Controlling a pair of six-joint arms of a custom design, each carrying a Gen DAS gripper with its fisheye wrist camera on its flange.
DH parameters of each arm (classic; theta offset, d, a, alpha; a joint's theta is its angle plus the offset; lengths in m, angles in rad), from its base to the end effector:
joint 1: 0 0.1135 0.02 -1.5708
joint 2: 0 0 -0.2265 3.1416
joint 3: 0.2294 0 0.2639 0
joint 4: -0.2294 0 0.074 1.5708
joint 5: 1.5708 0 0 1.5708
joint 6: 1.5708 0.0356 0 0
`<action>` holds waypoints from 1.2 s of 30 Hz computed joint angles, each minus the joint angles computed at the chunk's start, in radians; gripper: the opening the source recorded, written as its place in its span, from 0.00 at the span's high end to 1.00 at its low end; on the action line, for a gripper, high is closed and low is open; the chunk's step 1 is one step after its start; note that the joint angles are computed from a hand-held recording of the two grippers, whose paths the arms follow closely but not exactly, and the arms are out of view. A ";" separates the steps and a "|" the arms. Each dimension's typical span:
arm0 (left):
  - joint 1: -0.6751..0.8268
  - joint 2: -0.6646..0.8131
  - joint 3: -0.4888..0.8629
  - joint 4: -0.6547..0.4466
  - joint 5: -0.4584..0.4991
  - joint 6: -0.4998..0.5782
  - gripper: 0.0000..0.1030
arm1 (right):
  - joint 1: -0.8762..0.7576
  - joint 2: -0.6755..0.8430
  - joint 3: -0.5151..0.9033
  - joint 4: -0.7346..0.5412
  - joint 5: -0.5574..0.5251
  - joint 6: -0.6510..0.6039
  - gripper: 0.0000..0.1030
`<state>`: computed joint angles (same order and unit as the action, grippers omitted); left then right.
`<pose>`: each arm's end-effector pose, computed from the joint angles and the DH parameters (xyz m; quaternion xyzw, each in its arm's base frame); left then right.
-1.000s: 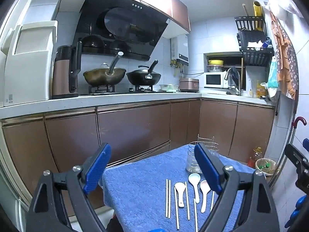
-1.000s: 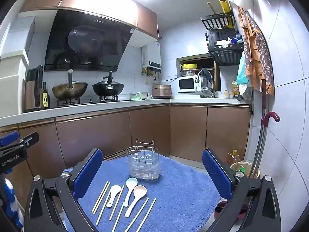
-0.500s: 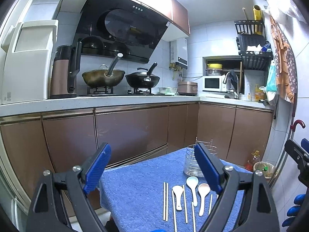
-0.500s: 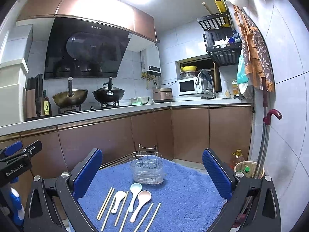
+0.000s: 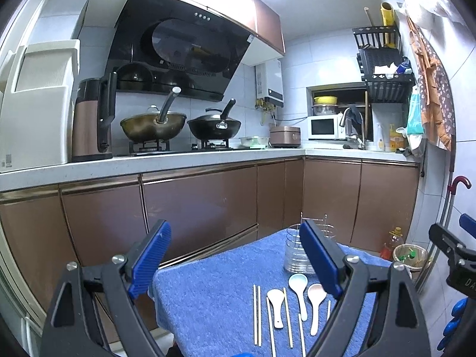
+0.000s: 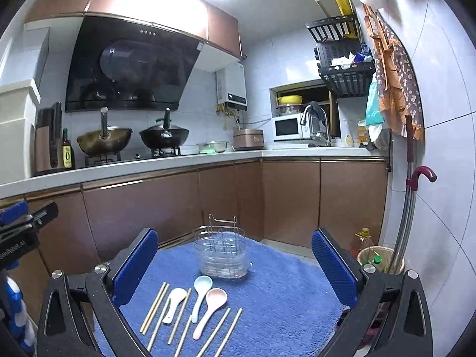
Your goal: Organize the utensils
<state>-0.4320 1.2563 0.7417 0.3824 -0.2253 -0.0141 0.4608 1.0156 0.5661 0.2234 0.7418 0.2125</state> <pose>0.2857 -0.1230 0.2403 0.0826 0.7466 -0.0624 0.6572 0.2398 0.0922 0.2259 0.1337 0.7515 -0.0759 0.6416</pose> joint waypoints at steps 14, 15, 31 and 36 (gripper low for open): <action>0.015 0.101 0.067 0.034 -0.007 -0.040 0.12 | -0.081 0.087 0.021 0.034 -0.056 -0.012 0.00; 0.017 0.110 0.076 0.033 -0.004 -0.041 0.12 | -0.085 0.094 0.025 0.036 -0.058 -0.015 0.00; -0.002 0.195 0.136 0.036 0.006 -0.025 0.12 | -0.136 0.132 0.039 0.052 -0.100 -0.019 0.00; -0.008 0.213 0.152 0.035 0.011 -0.021 0.12 | -0.157 0.149 0.046 0.049 -0.127 -0.022 0.00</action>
